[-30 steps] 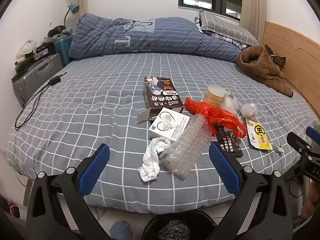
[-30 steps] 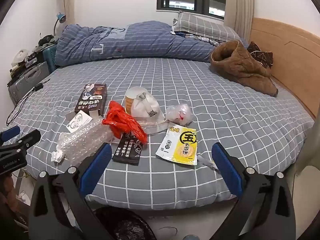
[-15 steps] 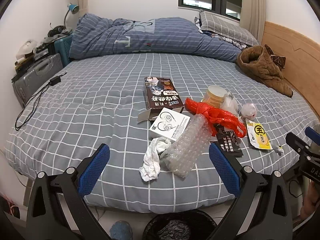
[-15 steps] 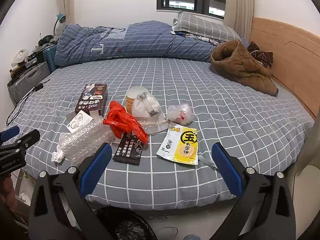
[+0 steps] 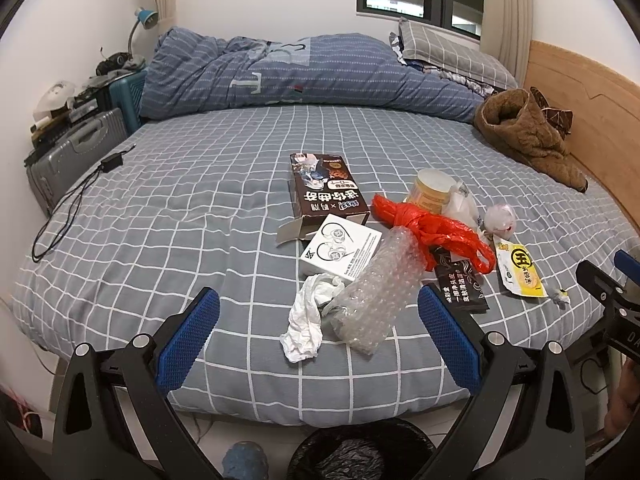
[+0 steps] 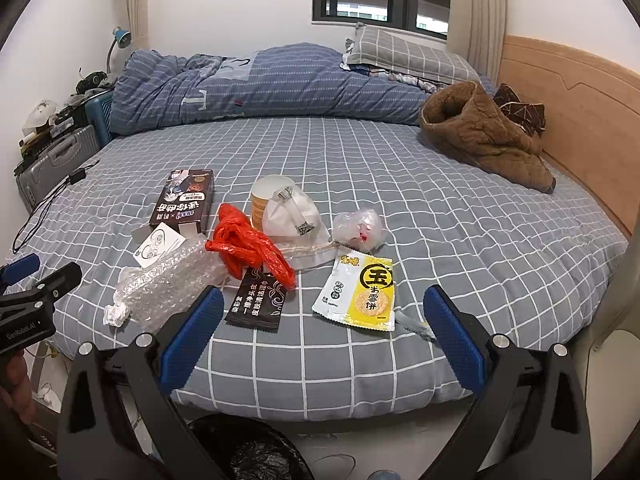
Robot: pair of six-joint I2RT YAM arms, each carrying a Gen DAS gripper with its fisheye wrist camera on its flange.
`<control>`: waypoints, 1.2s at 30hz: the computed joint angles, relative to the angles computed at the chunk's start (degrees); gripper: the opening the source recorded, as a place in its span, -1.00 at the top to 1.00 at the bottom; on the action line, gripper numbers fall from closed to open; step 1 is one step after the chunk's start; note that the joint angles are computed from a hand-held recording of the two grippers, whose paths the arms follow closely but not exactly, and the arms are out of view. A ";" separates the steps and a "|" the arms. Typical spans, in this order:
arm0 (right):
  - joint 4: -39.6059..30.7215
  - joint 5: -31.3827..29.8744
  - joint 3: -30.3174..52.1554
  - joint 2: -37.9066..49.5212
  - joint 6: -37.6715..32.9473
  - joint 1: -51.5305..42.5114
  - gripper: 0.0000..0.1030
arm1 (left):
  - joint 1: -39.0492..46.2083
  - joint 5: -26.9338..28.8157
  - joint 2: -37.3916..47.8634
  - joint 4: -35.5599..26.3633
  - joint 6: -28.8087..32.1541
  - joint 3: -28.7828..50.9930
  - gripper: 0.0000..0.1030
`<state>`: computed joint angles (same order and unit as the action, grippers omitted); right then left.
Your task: Collect trash
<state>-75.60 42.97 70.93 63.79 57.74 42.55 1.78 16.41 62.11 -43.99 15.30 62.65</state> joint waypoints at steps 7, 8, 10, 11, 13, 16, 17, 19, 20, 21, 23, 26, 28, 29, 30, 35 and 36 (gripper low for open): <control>0.01 -0.01 0.08 0.12 -0.01 -0.06 -0.86 | -0.05 -0.19 -0.08 0.03 0.27 -0.16 -0.89; -0.01 -0.04 0.08 0.02 -0.16 -0.11 -0.86 | -0.09 -0.22 -0.06 -0.04 0.31 -0.14 -0.89; 0.03 0.07 0.01 0.04 -0.11 -0.03 -0.86 | -0.06 -0.25 -0.06 -0.05 0.42 -0.22 -0.89; -0.03 0.04 0.05 -0.08 -0.20 -0.13 -0.86 | -0.04 -0.22 -0.07 -0.09 0.42 -0.23 -0.89; -0.14 0.01 0.10 0.01 -0.11 -0.13 -0.86 | -0.12 -0.34 -0.08 -0.10 0.41 -0.28 -0.89; -0.07 -0.04 0.06 -0.11 -0.25 -0.28 -0.86 | -0.25 -0.44 -0.03 -0.15 0.47 -0.33 -0.89; -0.07 -0.04 0.06 -0.11 -0.25 -0.28 -0.86 | -0.34 -0.46 0.00 -0.18 0.42 -0.38 -0.89; -0.04 0.05 0.02 -0.08 -0.24 -0.17 -0.86 | -0.54 -0.36 0.13 -0.35 0.24 -0.28 -0.89; 0.00 0.09 -0.01 -0.09 -0.26 -0.20 -0.86 | -0.53 -0.32 0.07 -0.36 0.27 -0.29 -0.89; -0.06 -0.07 0.03 -0.43 -0.59 -0.62 -0.86 | -0.58 -0.33 0.06 -0.28 0.24 -0.32 -0.89; -0.10 -0.10 0.07 -0.49 -0.69 -0.79 -0.86 | -0.60 -0.23 0.02 -0.22 0.26 -0.36 -0.89; -0.41 0.05 0.28 -0.52 -0.48 -0.75 -0.86 | -0.57 -0.02 0.00 -0.31 0.27 -0.34 -0.89; -0.66 0.09 0.39 -0.52 -0.38 -0.72 -0.86 | -0.78 -0.15 -0.07 -0.47 0.24 -0.23 -0.89; -0.66 0.12 0.37 -0.52 -0.34 -0.65 -0.86 | -0.78 -0.15 -0.07 -0.47 0.24 -0.23 -0.89; -0.64 0.06 0.37 -0.62 -0.58 -0.85 -0.86 | -0.86 -0.12 -0.15 -0.48 0.18 -0.24 -0.89; -0.63 0.13 0.32 -0.56 -0.41 -0.69 -0.86 | -1.04 -0.29 -0.22 -0.50 0.07 -0.24 -0.89; -0.63 0.13 0.32 -0.56 -0.41 -0.69 -0.86 | -1.08 -0.38 -0.25 -0.49 0.07 -0.26 -0.89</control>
